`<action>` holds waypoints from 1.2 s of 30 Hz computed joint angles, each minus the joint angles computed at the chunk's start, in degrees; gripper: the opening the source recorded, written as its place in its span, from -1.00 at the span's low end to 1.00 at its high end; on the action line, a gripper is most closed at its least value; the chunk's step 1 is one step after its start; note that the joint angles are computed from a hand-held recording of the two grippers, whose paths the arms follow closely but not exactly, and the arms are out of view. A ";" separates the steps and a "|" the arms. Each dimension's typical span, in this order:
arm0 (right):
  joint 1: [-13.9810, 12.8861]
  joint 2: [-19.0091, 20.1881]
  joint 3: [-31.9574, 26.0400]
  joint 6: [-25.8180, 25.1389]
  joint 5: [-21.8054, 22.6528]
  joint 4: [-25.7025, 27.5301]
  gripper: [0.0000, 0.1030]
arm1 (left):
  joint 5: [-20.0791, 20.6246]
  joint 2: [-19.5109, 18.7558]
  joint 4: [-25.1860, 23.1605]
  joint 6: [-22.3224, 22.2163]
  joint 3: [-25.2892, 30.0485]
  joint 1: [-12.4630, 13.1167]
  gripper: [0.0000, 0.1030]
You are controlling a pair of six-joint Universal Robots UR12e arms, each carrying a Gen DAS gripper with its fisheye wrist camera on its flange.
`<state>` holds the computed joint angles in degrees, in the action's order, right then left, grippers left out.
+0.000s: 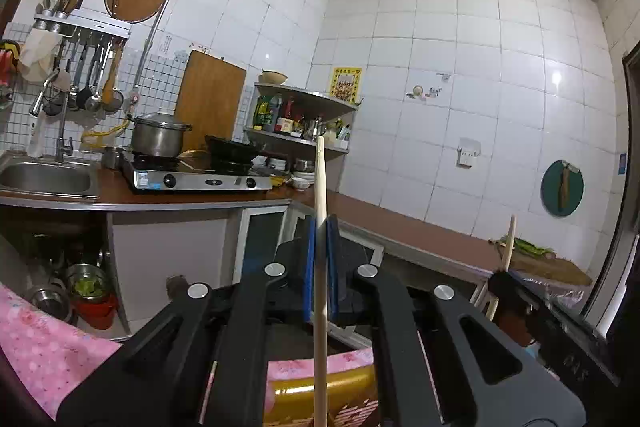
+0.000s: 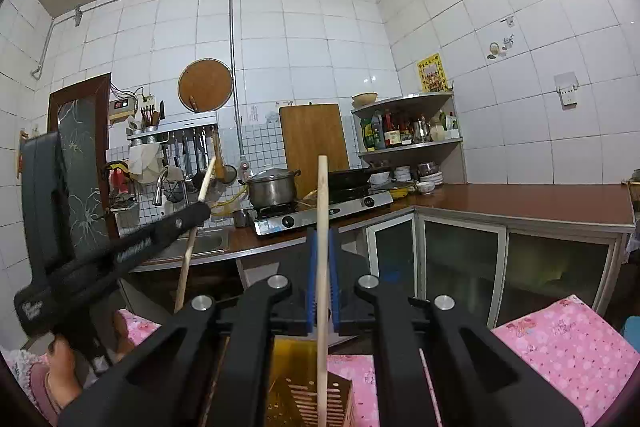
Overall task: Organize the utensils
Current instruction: 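Lower both held chopsticks upright into the yellow basket, then open both tools to release the chopsticks into the basket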
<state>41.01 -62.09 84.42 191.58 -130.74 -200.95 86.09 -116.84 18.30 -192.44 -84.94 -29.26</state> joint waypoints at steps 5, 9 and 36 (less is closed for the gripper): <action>-0.38 0.10 0.32 1.63 0.94 -0.38 -0.89 | 3.15 -1.43 -1.39 2.97 1.44 -0.94 -0.92; -0.61 0.52 0.01 0.92 1.56 -0.50 -0.89 | 4.05 -1.86 -2.88 3.06 1.48 -1.04 -0.92; -1.34 -0.89 2.05 5.08 4.95 7.61 -0.88 | 5.79 2.96 -0.92 8.29 -7.44 -1.96 -0.91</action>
<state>39.67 -62.99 86.47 196.66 -125.79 -193.34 91.87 -113.88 17.39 -184.14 -92.38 -31.22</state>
